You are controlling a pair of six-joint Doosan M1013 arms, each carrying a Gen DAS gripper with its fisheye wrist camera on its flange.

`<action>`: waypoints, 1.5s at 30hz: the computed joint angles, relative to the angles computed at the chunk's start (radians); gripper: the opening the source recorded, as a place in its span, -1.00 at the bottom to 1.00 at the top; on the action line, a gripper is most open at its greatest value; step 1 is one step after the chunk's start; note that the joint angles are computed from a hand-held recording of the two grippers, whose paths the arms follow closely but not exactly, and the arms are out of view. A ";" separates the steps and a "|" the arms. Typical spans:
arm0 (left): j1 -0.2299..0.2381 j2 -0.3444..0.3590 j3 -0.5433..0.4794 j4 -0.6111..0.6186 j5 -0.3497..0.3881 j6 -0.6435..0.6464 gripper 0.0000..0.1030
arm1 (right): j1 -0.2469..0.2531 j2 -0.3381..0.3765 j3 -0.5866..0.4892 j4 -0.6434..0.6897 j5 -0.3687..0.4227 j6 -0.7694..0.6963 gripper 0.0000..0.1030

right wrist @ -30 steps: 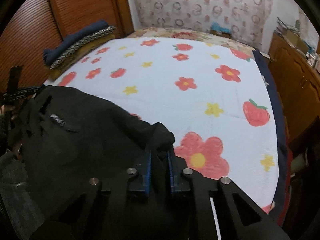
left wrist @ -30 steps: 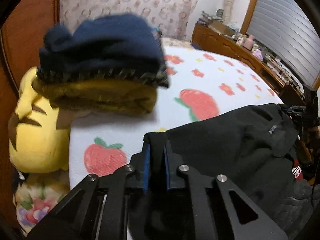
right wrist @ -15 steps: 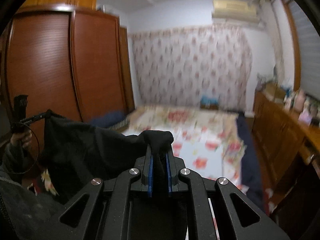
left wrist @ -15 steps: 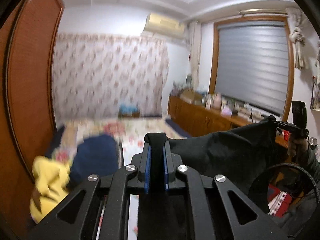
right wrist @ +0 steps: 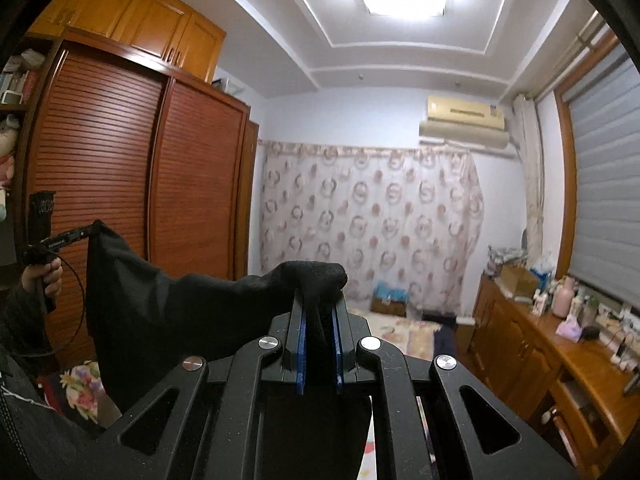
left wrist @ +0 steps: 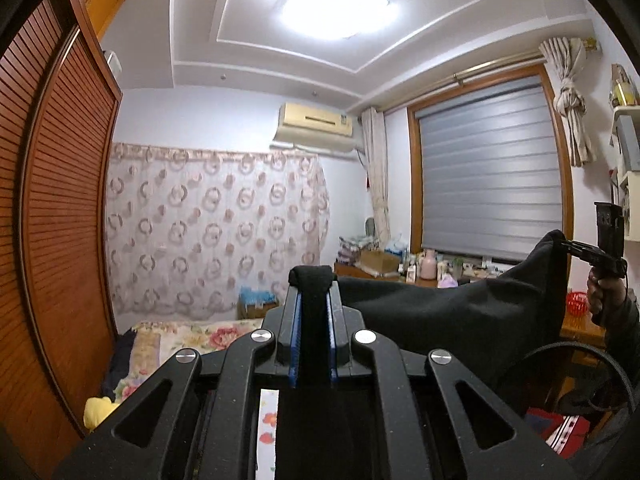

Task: Fold small clothes

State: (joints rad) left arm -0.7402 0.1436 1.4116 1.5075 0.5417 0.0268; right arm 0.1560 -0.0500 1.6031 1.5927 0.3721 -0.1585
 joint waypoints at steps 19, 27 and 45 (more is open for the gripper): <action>0.205 0.457 -0.475 -0.749 0.079 0.689 -0.78 | 0.059 0.463 -0.413 -1.035 0.022 1.055 -0.80; 0.231 0.649 -0.761 -0.949 0.305 0.873 -0.78 | 0.057 0.688 -0.724 -1.276 0.255 1.353 -0.80; 0.245 0.792 -1.039 -1.104 0.494 1.032 0.37 | 0.066 0.892 -1.129 -1.459 0.561 1.549 -0.35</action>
State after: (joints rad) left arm -0.4949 0.9358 0.3731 0.4036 1.0356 1.0591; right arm 0.2222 0.8425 0.4744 0.1336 0.9329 1.3905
